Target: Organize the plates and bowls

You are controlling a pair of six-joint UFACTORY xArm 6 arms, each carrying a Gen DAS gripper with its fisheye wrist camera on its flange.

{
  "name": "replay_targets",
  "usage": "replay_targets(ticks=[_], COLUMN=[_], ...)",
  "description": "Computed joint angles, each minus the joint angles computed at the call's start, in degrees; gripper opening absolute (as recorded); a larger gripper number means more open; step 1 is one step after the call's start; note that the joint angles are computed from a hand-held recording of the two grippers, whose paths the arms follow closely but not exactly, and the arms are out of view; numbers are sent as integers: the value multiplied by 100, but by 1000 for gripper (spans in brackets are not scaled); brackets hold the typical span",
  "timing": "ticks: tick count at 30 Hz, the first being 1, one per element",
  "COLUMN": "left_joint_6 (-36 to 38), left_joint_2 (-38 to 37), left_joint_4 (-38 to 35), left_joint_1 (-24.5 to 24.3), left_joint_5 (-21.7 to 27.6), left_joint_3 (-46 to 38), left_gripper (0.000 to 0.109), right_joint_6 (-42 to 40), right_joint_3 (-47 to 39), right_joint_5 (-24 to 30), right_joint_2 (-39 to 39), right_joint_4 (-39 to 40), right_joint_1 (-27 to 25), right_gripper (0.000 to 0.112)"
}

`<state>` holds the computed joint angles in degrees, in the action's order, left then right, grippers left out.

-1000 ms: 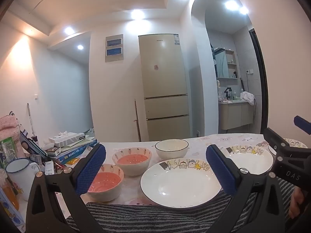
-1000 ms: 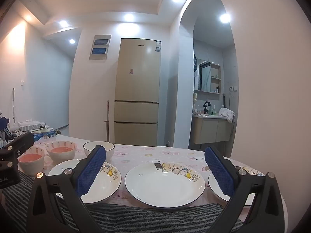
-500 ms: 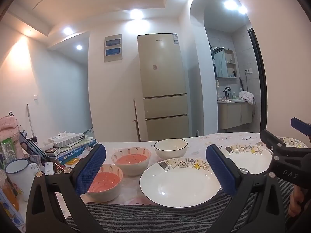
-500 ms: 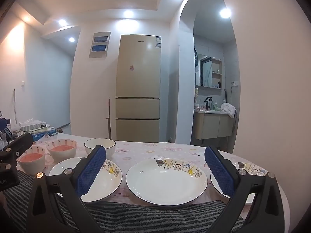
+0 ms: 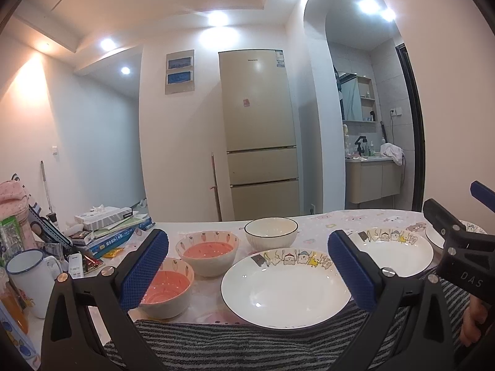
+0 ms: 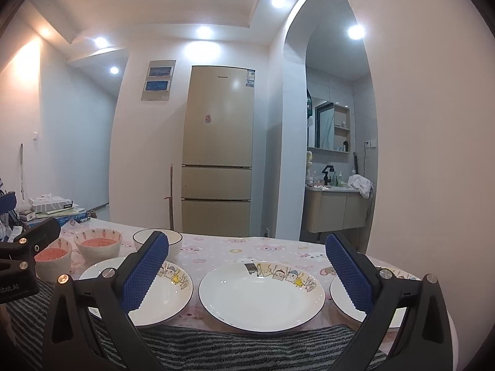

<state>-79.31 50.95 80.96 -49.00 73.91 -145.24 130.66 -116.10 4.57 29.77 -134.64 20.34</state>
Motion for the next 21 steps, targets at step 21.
replay_targets(ticks=[21], left_joint_6=[-129], left_joint_2=[-111], left_joint_4=[-47], left_joint_1=[29], left_joint_5=[-10], left_joint_3=[132], left_gripper=[103], right_joint_6=[-1582], right_joint_3=[14], right_joint_5=[-160], right_joint_2=[80], right_joint_4=[1481], right_joint_1=[-102], right_gripper=[103])
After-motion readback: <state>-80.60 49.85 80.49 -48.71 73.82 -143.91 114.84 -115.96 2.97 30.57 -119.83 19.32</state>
